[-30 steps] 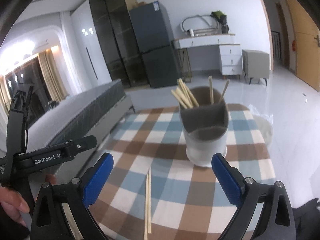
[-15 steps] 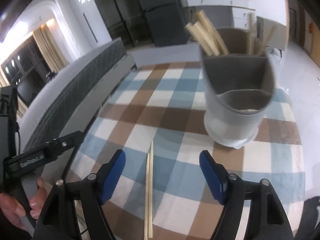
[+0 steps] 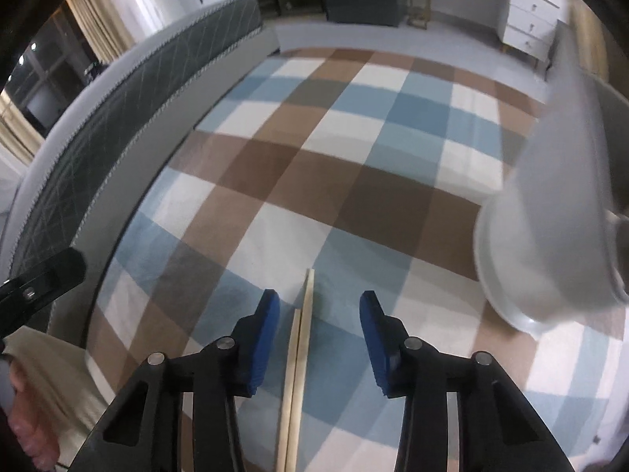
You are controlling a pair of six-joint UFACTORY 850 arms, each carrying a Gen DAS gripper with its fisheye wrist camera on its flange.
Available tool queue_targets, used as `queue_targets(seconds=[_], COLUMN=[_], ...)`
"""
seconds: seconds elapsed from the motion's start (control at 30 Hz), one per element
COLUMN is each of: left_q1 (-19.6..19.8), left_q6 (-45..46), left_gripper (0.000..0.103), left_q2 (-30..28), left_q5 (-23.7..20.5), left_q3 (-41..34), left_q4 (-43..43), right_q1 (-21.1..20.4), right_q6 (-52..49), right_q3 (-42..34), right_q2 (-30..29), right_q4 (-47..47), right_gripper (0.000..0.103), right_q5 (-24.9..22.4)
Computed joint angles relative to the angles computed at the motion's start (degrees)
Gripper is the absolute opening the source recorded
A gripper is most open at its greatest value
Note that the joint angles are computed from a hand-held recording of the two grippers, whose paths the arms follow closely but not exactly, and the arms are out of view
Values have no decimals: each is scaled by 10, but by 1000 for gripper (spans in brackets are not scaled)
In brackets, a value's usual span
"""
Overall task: Organize utensils
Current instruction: 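Pinch one chopstick with the right tool while the left tool pinches another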
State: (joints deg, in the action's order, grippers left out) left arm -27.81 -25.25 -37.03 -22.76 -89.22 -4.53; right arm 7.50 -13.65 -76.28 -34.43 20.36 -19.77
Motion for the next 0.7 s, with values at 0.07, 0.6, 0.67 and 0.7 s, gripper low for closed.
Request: queue_targets(seconds=[0.07, 0.6, 0.67, 0.7], left_q1=[4, 18, 17, 16], left_q6=[17, 27, 22, 25], left_gripper=[88, 88, 88, 88], left_q2=[0, 3, 3, 3], left_q5=[-2, -5, -4, -4], left_q3=[0, 3, 3, 3], left_q4=[-24, -53, -44, -45], right_q1=[4, 23, 18, 17], right_q6=[27, 195, 181, 181], right_q3=[-16, -34, -21, -12], right_q2=[-14, -31, -18, -10], right_q4=[-31, -199, -175, -171], right_gripper=[34, 4, 4, 4], right_q5=[-14, -21, 0, 10])
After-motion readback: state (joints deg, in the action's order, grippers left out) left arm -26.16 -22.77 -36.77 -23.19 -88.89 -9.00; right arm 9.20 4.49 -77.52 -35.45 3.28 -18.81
